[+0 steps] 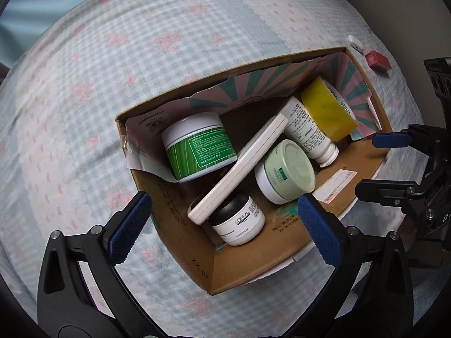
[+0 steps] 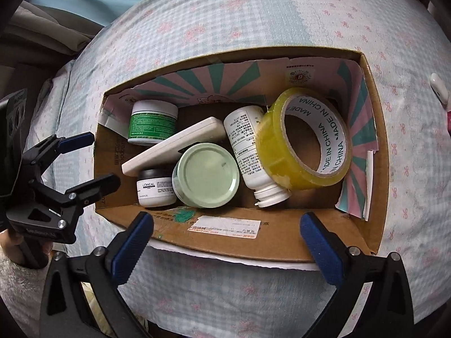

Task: Organize rigid objects
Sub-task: 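Open both tools to drop the remote and mud-film jar into the box, then move both tools toward the earbud case and red box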

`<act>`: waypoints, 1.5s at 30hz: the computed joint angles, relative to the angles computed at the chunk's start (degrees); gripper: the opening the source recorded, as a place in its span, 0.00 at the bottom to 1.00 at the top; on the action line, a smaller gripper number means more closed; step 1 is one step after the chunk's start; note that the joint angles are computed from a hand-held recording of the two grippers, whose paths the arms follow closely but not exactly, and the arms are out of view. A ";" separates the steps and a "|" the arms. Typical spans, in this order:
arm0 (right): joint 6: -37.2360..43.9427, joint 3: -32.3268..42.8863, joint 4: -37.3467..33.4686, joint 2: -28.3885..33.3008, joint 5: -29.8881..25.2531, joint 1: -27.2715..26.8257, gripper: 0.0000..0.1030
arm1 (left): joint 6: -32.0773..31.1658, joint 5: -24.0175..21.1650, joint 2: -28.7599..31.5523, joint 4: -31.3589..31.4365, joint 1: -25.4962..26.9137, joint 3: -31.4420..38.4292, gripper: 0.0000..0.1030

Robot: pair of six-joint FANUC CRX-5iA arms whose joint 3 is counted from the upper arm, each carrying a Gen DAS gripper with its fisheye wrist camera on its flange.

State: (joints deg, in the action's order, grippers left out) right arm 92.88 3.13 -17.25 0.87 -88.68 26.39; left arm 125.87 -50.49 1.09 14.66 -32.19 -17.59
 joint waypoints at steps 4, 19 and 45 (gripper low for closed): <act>0.23 0.30 0.25 -0.66 0.30 0.94 1.00 | 1.91 -1.08 -0.82 -0.98 -0.71 0.79 1.00; -0.37 4.09 4.00 -5.62 -0.15 0.16 1.00 | 20.45 -15.72 -4.54 -13.73 -6.06 11.92 1.00; 39.02 26.62 1.89 3.26 -6.26 -36.30 1.00 | 22.63 -36.42 29.34 -20.71 -16.63 71.56 1.00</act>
